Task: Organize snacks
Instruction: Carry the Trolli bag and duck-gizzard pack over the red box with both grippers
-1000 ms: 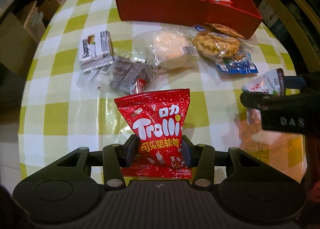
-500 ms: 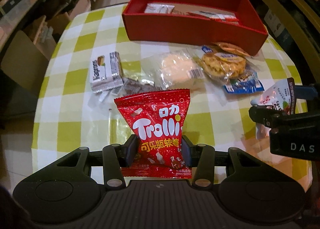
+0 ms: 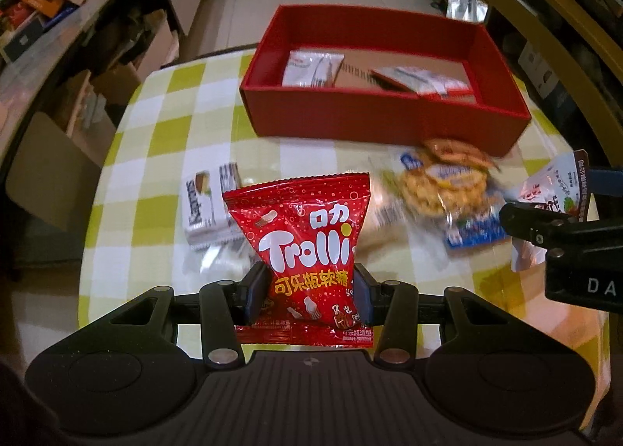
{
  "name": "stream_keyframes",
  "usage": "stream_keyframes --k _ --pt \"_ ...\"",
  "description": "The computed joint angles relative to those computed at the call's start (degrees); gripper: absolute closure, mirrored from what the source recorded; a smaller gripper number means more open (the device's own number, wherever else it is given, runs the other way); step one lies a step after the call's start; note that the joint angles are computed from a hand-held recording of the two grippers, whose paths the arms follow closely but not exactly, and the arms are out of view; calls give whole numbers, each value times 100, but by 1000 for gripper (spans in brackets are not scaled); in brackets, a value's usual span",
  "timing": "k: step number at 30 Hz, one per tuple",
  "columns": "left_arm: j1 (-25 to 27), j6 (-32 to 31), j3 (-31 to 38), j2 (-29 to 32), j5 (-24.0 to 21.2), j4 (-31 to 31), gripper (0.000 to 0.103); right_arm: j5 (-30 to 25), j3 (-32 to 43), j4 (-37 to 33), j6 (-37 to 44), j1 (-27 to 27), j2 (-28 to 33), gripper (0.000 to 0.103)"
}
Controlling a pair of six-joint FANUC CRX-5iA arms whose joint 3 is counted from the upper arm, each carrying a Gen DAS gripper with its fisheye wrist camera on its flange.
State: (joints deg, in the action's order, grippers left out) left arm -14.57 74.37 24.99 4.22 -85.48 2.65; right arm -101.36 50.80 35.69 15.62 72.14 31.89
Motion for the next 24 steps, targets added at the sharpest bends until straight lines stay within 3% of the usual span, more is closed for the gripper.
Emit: stream_keyframes --k 24 --pt "-362 652 2055 1575 -187 -148 50 294 174 208 256 -817 154 19"
